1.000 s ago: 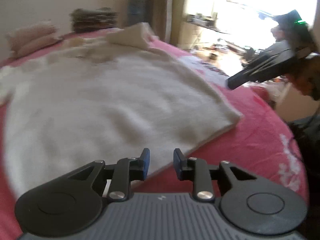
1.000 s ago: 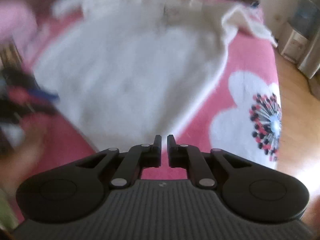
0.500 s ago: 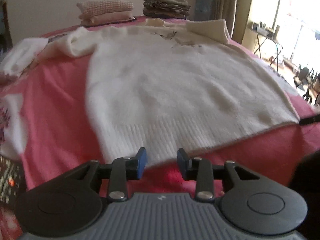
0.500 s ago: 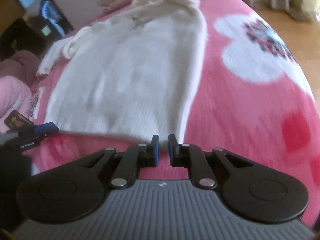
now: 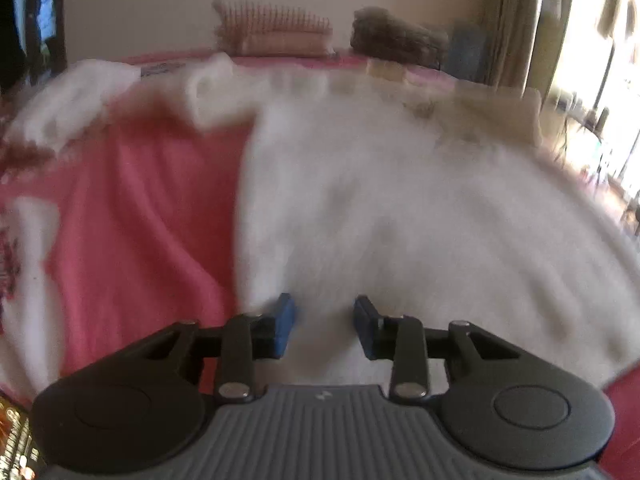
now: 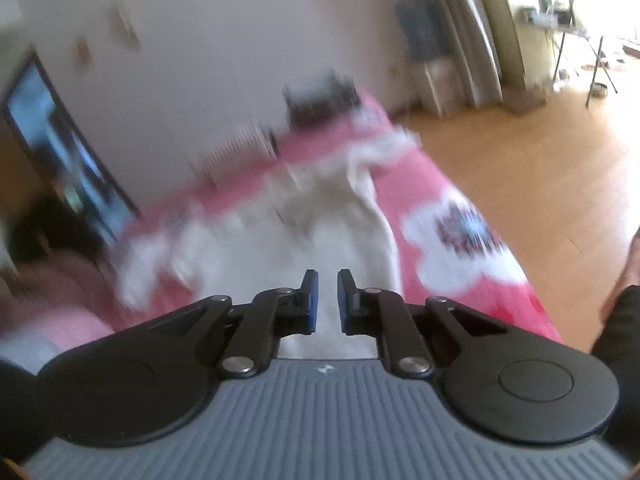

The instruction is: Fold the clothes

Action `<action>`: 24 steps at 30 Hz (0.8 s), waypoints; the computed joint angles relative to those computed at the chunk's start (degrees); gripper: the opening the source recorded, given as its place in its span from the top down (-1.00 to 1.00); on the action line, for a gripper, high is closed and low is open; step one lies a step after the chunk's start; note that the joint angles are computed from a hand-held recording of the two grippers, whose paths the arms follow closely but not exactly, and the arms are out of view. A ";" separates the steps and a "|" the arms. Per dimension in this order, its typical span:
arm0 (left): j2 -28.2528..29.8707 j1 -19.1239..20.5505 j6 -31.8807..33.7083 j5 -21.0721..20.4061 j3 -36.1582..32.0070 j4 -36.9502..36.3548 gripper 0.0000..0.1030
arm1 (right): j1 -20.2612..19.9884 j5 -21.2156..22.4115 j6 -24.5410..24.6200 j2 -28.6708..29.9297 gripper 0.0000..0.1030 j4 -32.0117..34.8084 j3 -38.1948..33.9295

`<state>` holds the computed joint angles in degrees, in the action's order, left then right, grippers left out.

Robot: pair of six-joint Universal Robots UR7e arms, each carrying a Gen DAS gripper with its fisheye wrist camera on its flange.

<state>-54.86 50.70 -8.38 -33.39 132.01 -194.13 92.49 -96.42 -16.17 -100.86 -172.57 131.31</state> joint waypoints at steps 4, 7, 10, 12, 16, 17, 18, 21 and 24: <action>-1.42 -3.13 -3.45 1.98 3.27 2.87 0.29 | 4.50 1.27 1.50 -3.59 0.80 5.33 -6.03; -3.95 -4.14 -6.00 2.00 3.67 8.06 0.28 | 9.34 -3.95 1.19 -1.18 0.71 10.29 -14.73; -7.42 -5.90 -9.56 2.62 3.87 15.29 0.27 | 13.49 -9.09 1.35 4.75 0.59 14.21 -26.39; -9.60 -7.67 -12.16 3.54 3.82 20.60 0.26 | 14.84 -11.09 0.41 9.53 0.55 14.03 -33.52; -11.75 -8.30 -13.06 4.07 -0.27 28.03 0.19 | 13.71 -10.88 -2.73 18.90 0.35 8.21 -43.26; -11.65 -7.74 -12.52 3.92 -2.15 28.71 0.17 | 12.85 -10.48 -3.05 21.11 0.34 7.14 -44.85; -11.34 -6.75 -12.50 3.96 -4.67 30.76 0.16 | 12.03 -10.49 -3.28 23.15 0.34 5.85 -45.90; -9.72 -3.58 -12.96 4.27 -13.07 38.85 0.15 | 9.77 -11.38 -5.11 30.56 0.34 4.01 -50.36; -6.74 0.53 -13.93 4.60 -23.57 50.93 0.15 | 8.18 -13.00 -8.48 39.92 0.34 5.28 -57.53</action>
<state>-61.60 51.23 -22.32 -28.79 108.44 -143.20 100.67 -109.41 -24.65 -60.94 -167.29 73.78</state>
